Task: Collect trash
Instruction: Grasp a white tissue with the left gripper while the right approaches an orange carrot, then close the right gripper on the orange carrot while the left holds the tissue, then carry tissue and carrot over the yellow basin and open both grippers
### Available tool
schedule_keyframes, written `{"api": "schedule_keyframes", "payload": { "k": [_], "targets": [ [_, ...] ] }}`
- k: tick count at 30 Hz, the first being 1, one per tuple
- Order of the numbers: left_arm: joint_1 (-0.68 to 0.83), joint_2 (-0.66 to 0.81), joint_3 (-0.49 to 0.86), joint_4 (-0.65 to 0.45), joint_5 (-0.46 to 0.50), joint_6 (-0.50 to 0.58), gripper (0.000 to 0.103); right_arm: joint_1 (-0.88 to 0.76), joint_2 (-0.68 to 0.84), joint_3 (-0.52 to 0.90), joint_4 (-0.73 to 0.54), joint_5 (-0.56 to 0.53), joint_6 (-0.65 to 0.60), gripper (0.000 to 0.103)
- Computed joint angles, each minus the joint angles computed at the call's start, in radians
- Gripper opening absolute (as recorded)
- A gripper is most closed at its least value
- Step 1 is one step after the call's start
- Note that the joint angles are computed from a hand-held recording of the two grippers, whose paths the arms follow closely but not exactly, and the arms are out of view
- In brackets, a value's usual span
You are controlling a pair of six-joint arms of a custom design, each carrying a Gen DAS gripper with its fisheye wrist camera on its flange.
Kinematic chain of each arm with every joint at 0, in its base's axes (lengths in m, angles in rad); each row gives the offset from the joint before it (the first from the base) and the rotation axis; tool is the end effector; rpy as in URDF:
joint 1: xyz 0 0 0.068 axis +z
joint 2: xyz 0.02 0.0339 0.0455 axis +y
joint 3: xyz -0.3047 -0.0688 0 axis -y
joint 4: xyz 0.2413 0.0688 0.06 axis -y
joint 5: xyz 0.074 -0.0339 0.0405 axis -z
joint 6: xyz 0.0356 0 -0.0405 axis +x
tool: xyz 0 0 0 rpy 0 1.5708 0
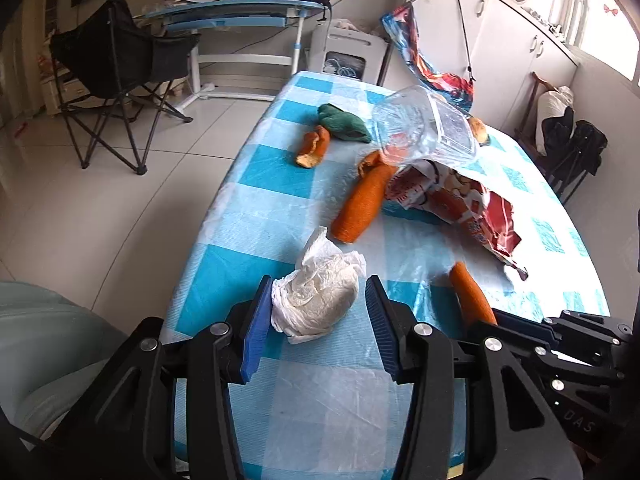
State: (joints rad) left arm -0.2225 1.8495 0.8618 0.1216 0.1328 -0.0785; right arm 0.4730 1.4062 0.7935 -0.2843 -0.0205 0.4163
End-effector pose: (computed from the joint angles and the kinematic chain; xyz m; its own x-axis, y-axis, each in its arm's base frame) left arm 0.3477 -0.0835 0.1548 -0.7645 0.0933 -0.6379 0.2432 0.9581 -0.1514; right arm 0.2403 0.1238 0.2388 -0.8250 0.0320 -0.5642 -0.1457 0.9526 0.2670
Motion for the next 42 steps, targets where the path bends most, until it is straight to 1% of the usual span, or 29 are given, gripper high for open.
{"api": "schedule_keyframes", "payload": {
  "k": [3,4,6,7,10,12,13,14,15,17,22,28,33,36,38,39,40,41,42],
  "targets": [
    [-0.019,-0.008,-0.017,0.011,0.008,0.016,0.045,-0.030,-0.101,-0.075,-0.021,-0.003,0.027,0.015],
    [-0.028,-0.009,-0.023,0.019,-0.006,0.018,0.046,-0.042,-0.141,-0.106,-0.025,-0.003,0.039,0.015],
    [-0.045,-0.013,-0.035,0.035,-0.042,0.019,0.052,-0.069,-0.208,-0.158,-0.022,-0.010,0.065,0.015],
    [-0.051,-0.015,-0.041,0.041,-0.056,0.019,0.053,-0.086,-0.240,-0.185,-0.011,-0.022,0.078,0.015],
    [-0.064,-0.023,-0.058,0.059,-0.083,0.023,0.053,-0.114,-0.265,-0.217,0.023,-0.040,0.116,0.015],
    [-0.064,-0.027,-0.071,0.074,-0.081,0.023,0.052,-0.119,-0.268,-0.226,0.040,-0.049,0.121,0.015],
    [-0.062,-0.028,-0.076,0.082,-0.077,0.023,0.051,-0.104,-0.274,-0.233,0.047,-0.043,0.130,0.015],
    [-0.057,-0.031,-0.082,0.090,-0.067,0.021,0.042,-0.095,-0.270,-0.234,0.056,-0.041,0.133,0.015],
    [-0.054,-0.034,-0.088,0.096,-0.055,0.022,0.030,-0.083,-0.269,-0.238,0.066,-0.038,0.138,0.015],
    [-0.041,-0.039,-0.098,0.101,-0.021,0.018,0.024,-0.065,-0.286,-0.254,0.073,-0.032,0.148,0.015],
    [-0.018,-0.060,-0.134,0.129,0.040,-0.002,0.021,-0.053,-0.314,-0.277,0.088,-0.034,0.156,0.015],
    [-0.012,-0.107,-0.191,0.167,0.065,-0.007,0.021,-0.007,-0.366,-0.298,0.089,-0.012,0.186,0.015],
    [-0.028,-0.172,-0.246,0.180,0.078,0.014,0.021,0.119,-0.394,-0.295,0.038,0.047,0.234,0.015],
    [-0.044,-0.228,-0.296,0.176,0.101,0.034,0.021,0.241,-0.404,-0.292,-0.033,0.081,0.277,0.015],
    [-0.055,-0.260,-0.326,0.160,0.129,0.049,0.021,0.317,-0.383,-0.282,-0.095,0.066,0.302,0.017],
    [-0.063,-0.275,-0.342,0.153,0.140,0.058,0.021,0.378,-0.383,-0.275,-0.136,0.107,0.331,0.018],
    [-0.072,-0.288,-0.356,0.142,0.153,0.068,0.021,0.429,-0.392,-0.267,-0.177,0.146,0.362,0.021],
    [-0.085,-0.300,-0.372,0.136,0.163,0.076,0.021,0.463,-0.413,-0.259,-0.212,0.179,0.395,0.028],
    [-0.100,-0.313,-0.388,0.128,0.169,0.086,0.021,0.482,-0.448,-0.251,-0.247,0.209,0.425,0.032]
  ]
}}
